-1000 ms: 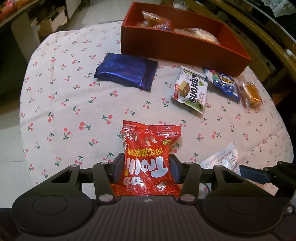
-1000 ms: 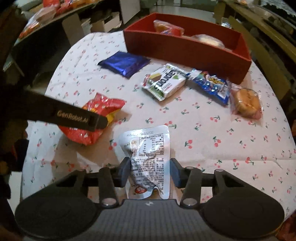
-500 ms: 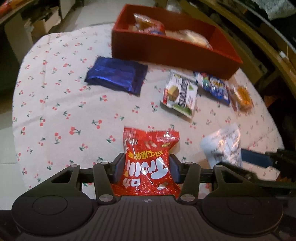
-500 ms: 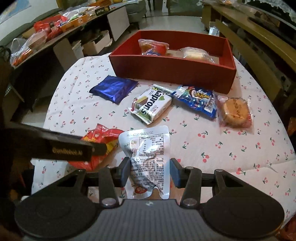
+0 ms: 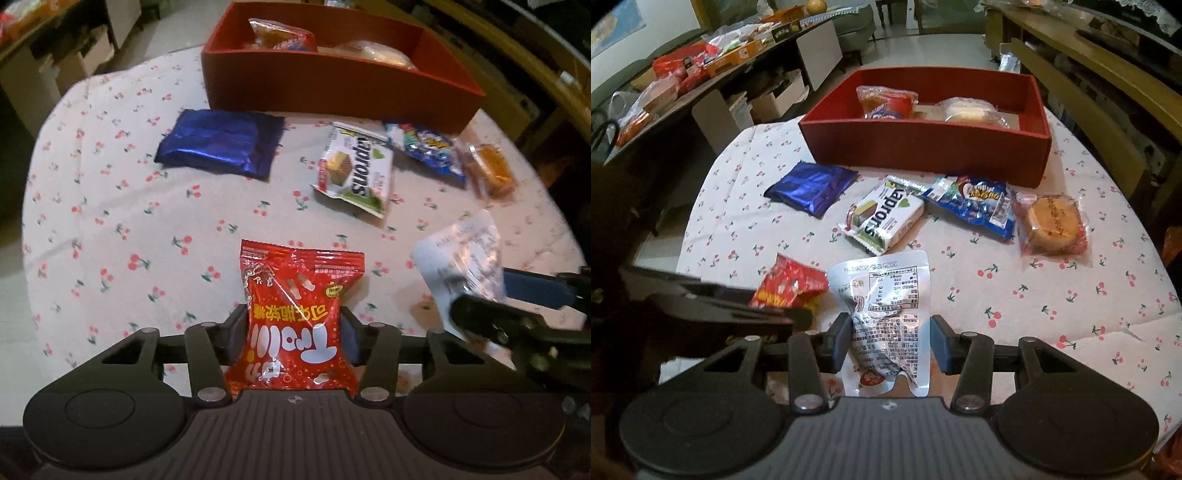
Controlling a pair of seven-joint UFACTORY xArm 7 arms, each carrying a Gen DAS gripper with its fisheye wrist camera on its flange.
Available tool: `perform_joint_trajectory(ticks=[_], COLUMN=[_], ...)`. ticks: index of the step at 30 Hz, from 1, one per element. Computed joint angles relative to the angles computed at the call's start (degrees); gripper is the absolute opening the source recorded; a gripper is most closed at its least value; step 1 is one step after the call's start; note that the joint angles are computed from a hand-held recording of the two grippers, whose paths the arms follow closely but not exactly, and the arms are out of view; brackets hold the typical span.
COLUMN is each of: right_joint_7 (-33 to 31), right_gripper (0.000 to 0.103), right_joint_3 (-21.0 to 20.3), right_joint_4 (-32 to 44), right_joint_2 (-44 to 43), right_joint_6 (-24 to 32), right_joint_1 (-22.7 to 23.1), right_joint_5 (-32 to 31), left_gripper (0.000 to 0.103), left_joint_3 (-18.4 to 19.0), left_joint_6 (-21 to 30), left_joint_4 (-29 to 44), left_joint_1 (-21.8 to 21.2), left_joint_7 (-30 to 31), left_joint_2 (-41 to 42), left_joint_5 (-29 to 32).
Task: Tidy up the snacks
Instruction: 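Carry red candy bag and white packet over the red box with both tools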
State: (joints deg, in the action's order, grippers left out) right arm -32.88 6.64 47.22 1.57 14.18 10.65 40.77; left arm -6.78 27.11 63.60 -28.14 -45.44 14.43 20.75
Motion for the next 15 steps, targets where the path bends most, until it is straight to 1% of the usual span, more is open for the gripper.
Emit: perform_joint_trajectory(ticks=[5, 8, 15], right_joint_7=[-2.3, -2.5, -1.9], right_gripper=[0.064, 0.064, 0.064], right_joint_3=[0.1, -0.2, 0.2], right_joint_4=[0.3, 1.1, 4.6], right_joint_2=[-0.4, -0.2, 1.9], right_joint_6=[-1.3, -2.0, -3.2], right_joint_1=[0.1, 0.0, -1.1], right_joint_5=[2.9, 3.9, 4.2], left_gripper=[0.056, 0.056, 0.056], left_joint_3=[-0.5, -0.6, -0.2], left_joint_6=[-2.9, -4.5, -6.2], left_joint_4=[-1.5, -1.5, 1.4], left_joint_1=[0.5, 0.8, 1.2], left_joint_7=[0.0, 0.0, 0.4], left_joint_2=[-2.0, -2.7, -1.3], left_joint_5=[-1.0, -1.7, -2.4])
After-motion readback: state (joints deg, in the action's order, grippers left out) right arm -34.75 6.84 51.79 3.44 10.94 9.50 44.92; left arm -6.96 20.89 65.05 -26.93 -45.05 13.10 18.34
